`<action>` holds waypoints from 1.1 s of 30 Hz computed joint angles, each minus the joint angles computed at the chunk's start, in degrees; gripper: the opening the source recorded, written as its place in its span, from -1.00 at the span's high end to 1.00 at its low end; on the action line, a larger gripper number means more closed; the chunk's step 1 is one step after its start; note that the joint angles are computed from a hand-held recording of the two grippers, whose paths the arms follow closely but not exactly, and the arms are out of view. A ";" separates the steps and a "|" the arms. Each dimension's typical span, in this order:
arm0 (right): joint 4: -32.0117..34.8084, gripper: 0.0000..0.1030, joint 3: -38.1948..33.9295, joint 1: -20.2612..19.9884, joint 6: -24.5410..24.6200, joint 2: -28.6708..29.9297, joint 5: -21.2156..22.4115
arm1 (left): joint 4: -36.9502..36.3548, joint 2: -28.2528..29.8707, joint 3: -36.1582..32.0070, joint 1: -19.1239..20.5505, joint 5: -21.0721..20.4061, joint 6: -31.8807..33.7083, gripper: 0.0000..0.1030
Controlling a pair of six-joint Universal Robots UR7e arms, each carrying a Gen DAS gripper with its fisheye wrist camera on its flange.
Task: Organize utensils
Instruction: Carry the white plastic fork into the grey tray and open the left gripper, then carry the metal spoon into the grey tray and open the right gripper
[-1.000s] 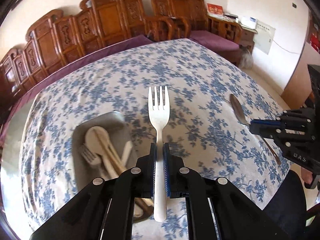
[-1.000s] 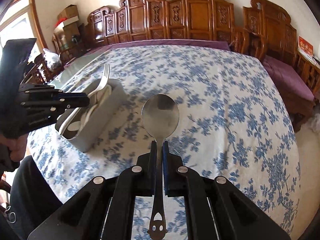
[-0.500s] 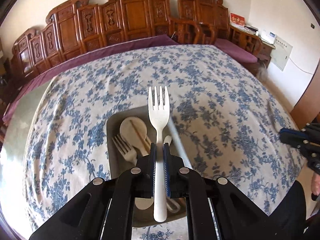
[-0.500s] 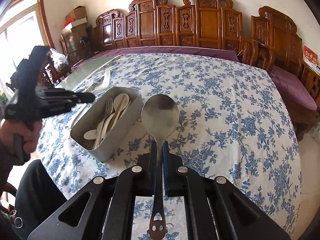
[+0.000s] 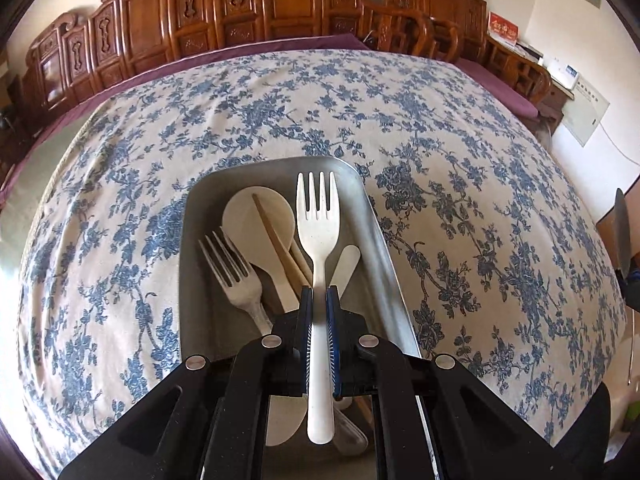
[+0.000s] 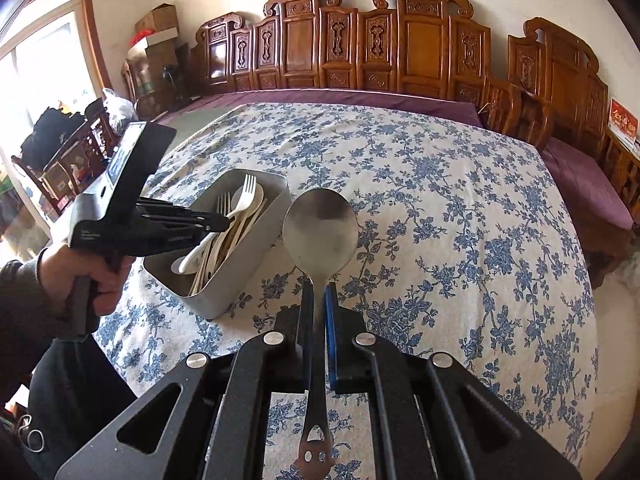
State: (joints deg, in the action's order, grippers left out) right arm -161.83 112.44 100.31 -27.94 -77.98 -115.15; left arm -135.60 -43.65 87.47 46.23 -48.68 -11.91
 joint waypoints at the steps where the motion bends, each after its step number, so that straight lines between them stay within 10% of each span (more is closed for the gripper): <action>1: 0.05 0.86 -0.05 -0.03 0.04 0.09 -0.09 | 0.40 0.18 -0.17 -0.01 0.08 -0.27 0.87; 11: 0.71 0.86 -1.10 0.61 1.03 2.18 -0.60 | 0.11 -1.57 1.68 -0.70 0.32 -0.14 0.54; 33: 3.64 0.86 -12.27 7.51 3.65 16.12 -1.31 | -5.16 -14.95 10.74 -1.64 3.01 2.97 0.53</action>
